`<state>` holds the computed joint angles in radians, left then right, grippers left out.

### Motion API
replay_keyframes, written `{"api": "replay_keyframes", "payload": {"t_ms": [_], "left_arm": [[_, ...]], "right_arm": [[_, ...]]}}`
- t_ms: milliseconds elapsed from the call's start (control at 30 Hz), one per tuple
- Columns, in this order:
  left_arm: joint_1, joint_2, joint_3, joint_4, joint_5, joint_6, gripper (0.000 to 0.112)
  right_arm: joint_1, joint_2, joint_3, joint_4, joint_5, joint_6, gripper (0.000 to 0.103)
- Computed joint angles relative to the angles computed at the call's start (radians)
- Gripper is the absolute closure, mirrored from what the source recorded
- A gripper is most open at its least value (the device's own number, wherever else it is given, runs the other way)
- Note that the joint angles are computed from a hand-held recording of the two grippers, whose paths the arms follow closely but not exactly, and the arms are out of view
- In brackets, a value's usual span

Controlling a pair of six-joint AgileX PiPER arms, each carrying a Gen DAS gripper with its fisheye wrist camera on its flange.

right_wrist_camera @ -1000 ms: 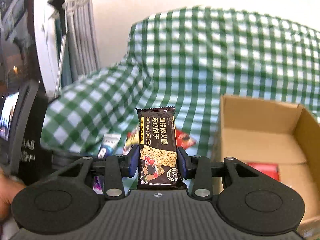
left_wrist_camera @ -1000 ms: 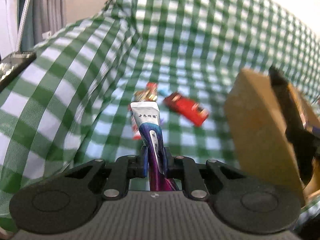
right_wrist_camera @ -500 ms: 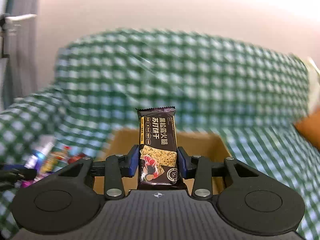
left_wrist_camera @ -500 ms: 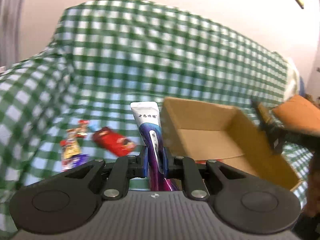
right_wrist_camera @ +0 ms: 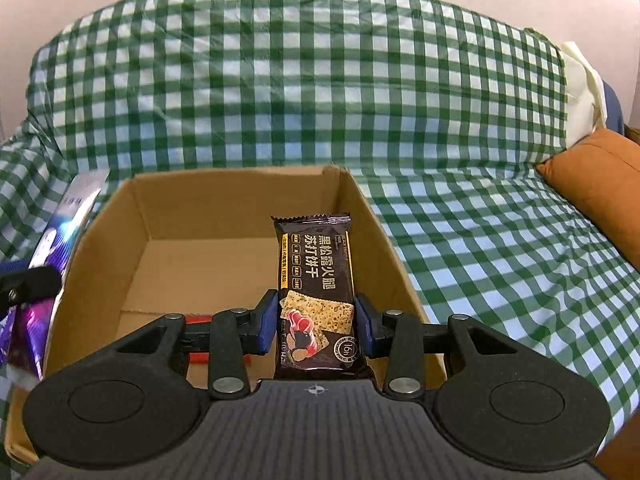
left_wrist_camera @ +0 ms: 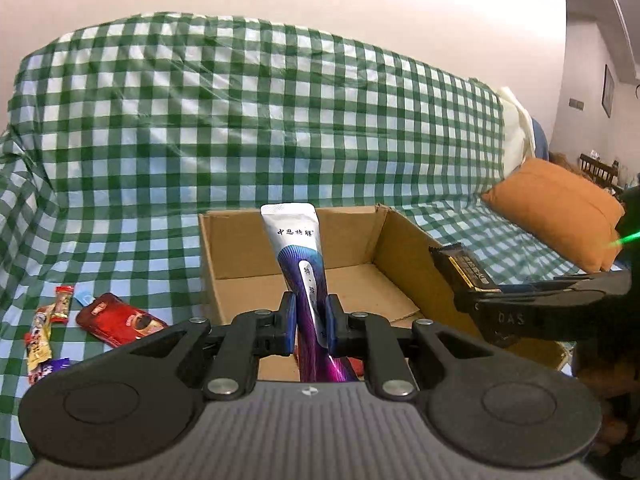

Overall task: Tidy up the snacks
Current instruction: 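Lift the tube snack with the left tool while the right tool carries the biscuit packet toward the box, then lower both snacks into the cardboard box and open both tools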

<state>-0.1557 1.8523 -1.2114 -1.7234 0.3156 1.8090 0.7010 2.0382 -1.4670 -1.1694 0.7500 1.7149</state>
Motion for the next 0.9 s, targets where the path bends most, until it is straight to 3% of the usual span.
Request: {"api": "replay_keyframes", "payload": {"t_ms": [267, 400, 633, 900], "left_arm": [[-0.045, 0.074, -0.073, 0.035, -0.05, -0.034, 0.096], [-0.046, 0.087, -0.096, 0.132, -0.058, -0.123, 0.096], [-0.042, 0.089, -0.094, 0.166, -0.056, -0.151, 0.096], [-0.039, 0.092, -0.096, 0.167, -0.046, -0.15, 0.096]], "right_arm": [[-0.031, 0.017, -0.041, 0.124, -0.007, -0.128, 0.061], [-0.049, 0.031, -0.072, 0.186, -0.004, -0.194, 0.061], [-0.084, 0.056, -0.118, 0.329, -0.013, -0.321, 0.061], [-0.087, 0.052, -0.12, 0.358, -0.018, -0.346, 0.061]]}}
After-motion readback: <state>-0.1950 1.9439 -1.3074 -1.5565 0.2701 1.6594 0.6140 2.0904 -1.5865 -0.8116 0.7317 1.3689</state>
